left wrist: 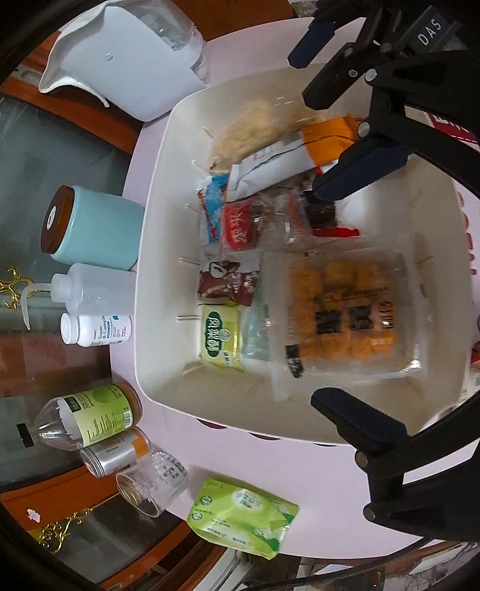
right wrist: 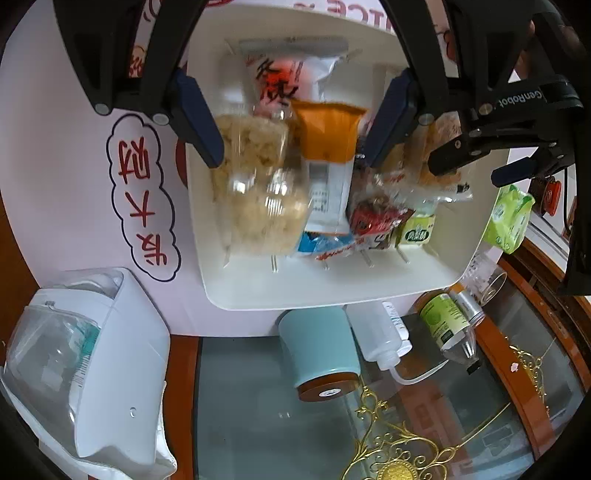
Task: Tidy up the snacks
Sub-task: 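Move the right tool from the tray toward the white biscuit packet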
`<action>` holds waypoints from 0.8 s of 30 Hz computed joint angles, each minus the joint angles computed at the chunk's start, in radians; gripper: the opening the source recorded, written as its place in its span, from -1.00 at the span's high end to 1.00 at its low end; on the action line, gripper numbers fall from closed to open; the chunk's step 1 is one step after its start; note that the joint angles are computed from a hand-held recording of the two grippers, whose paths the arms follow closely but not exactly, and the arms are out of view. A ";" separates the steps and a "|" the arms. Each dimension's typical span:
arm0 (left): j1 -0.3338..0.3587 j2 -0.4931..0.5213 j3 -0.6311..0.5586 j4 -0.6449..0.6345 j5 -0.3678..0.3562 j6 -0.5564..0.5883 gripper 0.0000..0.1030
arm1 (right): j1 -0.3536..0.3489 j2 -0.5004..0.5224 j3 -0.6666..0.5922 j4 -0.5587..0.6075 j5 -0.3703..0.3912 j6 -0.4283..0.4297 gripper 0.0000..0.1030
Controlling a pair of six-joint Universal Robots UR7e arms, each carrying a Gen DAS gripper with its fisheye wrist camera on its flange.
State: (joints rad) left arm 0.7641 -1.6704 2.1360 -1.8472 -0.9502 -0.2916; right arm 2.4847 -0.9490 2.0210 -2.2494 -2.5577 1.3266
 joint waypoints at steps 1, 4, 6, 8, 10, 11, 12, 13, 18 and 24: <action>-0.008 -0.014 0.003 0.016 0.004 -0.008 -0.96 | 0.008 0.000 -0.004 0.016 0.005 0.011 -0.54; -0.038 -0.062 0.015 0.066 0.021 -0.035 -0.96 | 0.028 -0.002 -0.008 0.032 0.019 0.028 -0.54; -0.053 -0.089 0.015 0.104 0.022 -0.057 -0.96 | 0.048 -0.002 -0.015 0.057 0.025 0.055 -0.54; -0.071 -0.125 0.014 0.150 0.020 -0.086 -0.96 | 0.072 0.000 -0.024 0.080 0.033 0.073 -0.54; -0.095 -0.162 0.014 0.202 0.021 -0.114 -0.96 | 0.094 0.002 -0.034 0.098 0.041 0.086 -0.54; -0.112 -0.184 0.012 0.235 0.023 -0.130 -0.96 | 0.111 0.004 -0.044 0.117 0.045 0.098 -0.54; -0.132 -0.209 0.011 0.273 0.026 -0.149 -0.96 | 0.122 0.006 -0.050 0.130 0.046 0.106 -0.54; -0.153 -0.233 0.009 0.310 0.029 -0.168 -0.96 | 0.136 0.008 -0.058 0.146 0.048 0.117 -0.54; -0.261 -0.346 -0.011 0.491 0.026 -0.293 -0.96 | 0.207 0.024 -0.101 0.199 0.062 0.142 -0.54; -0.431 -0.462 -0.064 0.756 0.017 -0.486 -0.96 | 0.288 0.057 -0.166 0.259 0.078 0.163 -0.54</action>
